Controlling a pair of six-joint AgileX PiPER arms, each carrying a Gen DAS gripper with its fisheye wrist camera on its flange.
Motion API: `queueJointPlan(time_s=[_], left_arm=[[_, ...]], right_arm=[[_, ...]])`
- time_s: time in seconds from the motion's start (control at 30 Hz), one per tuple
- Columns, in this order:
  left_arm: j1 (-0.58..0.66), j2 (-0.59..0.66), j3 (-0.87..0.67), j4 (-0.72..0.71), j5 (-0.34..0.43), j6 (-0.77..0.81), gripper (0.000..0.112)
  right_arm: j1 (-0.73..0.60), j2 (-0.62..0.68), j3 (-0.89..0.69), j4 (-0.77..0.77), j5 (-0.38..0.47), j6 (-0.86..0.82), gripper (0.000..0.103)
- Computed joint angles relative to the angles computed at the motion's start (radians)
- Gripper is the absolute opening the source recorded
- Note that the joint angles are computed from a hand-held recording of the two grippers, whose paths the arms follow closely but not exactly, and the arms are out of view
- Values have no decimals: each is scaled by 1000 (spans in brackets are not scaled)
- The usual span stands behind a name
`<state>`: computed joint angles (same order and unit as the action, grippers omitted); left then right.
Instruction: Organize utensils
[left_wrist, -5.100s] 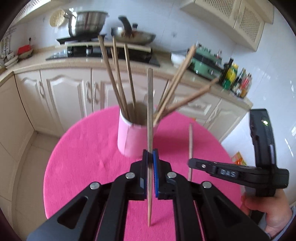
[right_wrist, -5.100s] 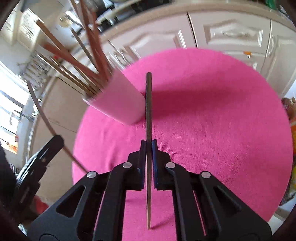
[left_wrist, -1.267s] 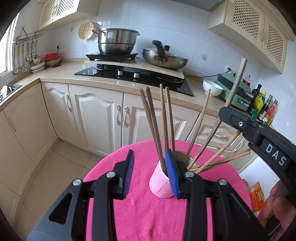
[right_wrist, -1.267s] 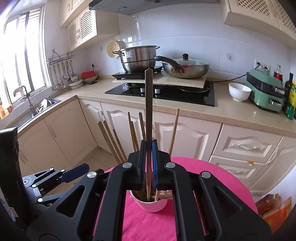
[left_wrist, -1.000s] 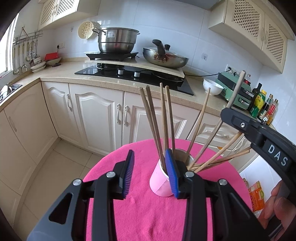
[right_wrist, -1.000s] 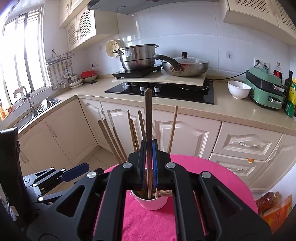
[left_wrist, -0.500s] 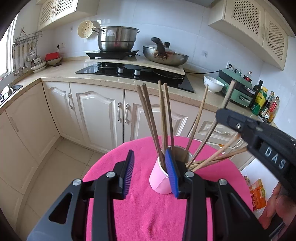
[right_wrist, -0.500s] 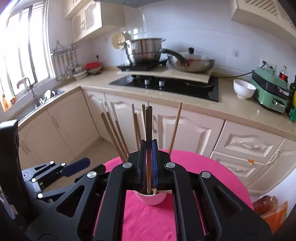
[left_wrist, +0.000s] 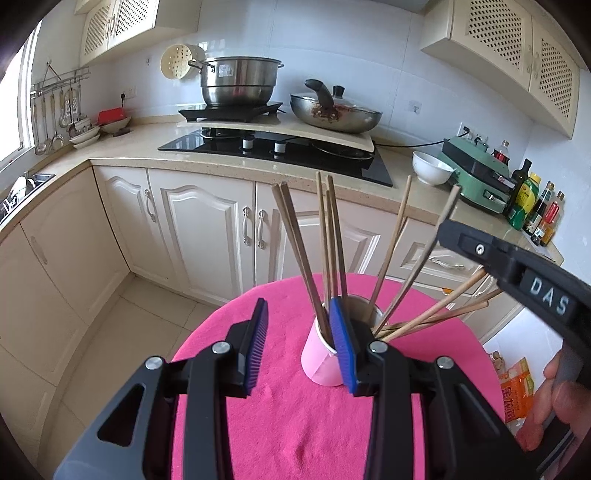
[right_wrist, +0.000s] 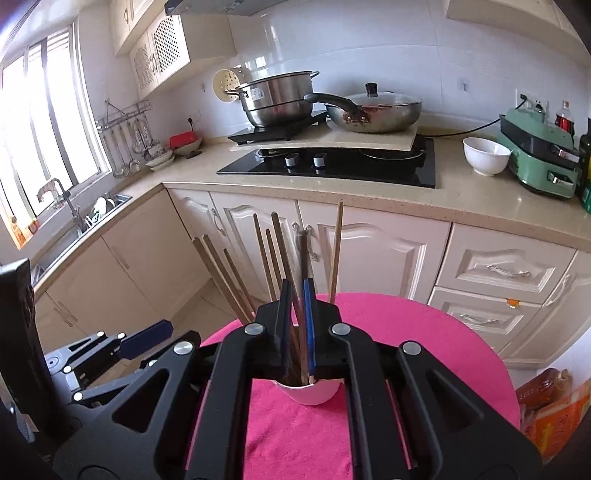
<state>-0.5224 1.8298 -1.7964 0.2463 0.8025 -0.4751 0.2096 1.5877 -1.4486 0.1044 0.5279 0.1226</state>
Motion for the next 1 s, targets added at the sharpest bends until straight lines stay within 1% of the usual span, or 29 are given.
queueJointPlan(time_s=[0.1, 0.2, 0.27, 0.37, 0.43, 0.5, 0.53, 0.57, 0.63, 0.7, 0.73, 0.77, 0.83, 0.87, 0.97, 1.0], left_arm=[[-8, 0, -11, 16, 14, -17, 35], [-14, -2, -14, 29, 22, -30, 35], [-17, -2, -20, 34, 31, -39, 35], [-24, -1, -35, 44, 48, -57, 35], [-28, 2, -45, 50, 55, -65, 35], [-31, 2, -53, 55, 60, -68, 35], [-34, 3, -57, 58, 64, -68, 35], [-37, 4, -62, 65, 69, -70, 35], [-38, 9, -75, 69, 76, -72, 35], [-40, 11, -81, 76, 84, -77, 35], [-40, 12, -83, 77, 87, -78, 35], [-40, 11, -84, 80, 90, -81, 35], [-45, 12, -88, 95, 101, -90, 35], [-46, 13, -91, 101, 105, -92, 35], [-51, 20, -106, 123, 127, -106, 35], [-52, 21, -109, 131, 135, -113, 35]], right_arm=[[-24, 14, -25, 73, 27, -63, 7], [-40, 21, -39, 114, 55, -101, 7], [-43, 8, -33, 92, 46, -68, 8], [-47, 9, -55, 72, 55, -51, 8], [-60, 24, -87, 109, 76, -81, 9], [-68, 38, -113, 138, 91, -101, 15], [-71, 41, -119, 150, 95, -112, 23], [-70, 42, -123, 152, 96, -116, 34], [-65, 42, -126, 144, 94, -113, 48], [-66, 46, -130, 154, 90, -120, 48], [-69, 55, -144, 158, 99, -121, 46], [-69, 61, -152, 152, 99, -110, 30], [-82, 81, -179, 194, 109, -134, 20], [-84, 88, -187, 206, 111, -145, 8], [-75, 105, -209, 203, 137, -177, 8], [-64, 108, -210, 179, 146, -176, 7]])
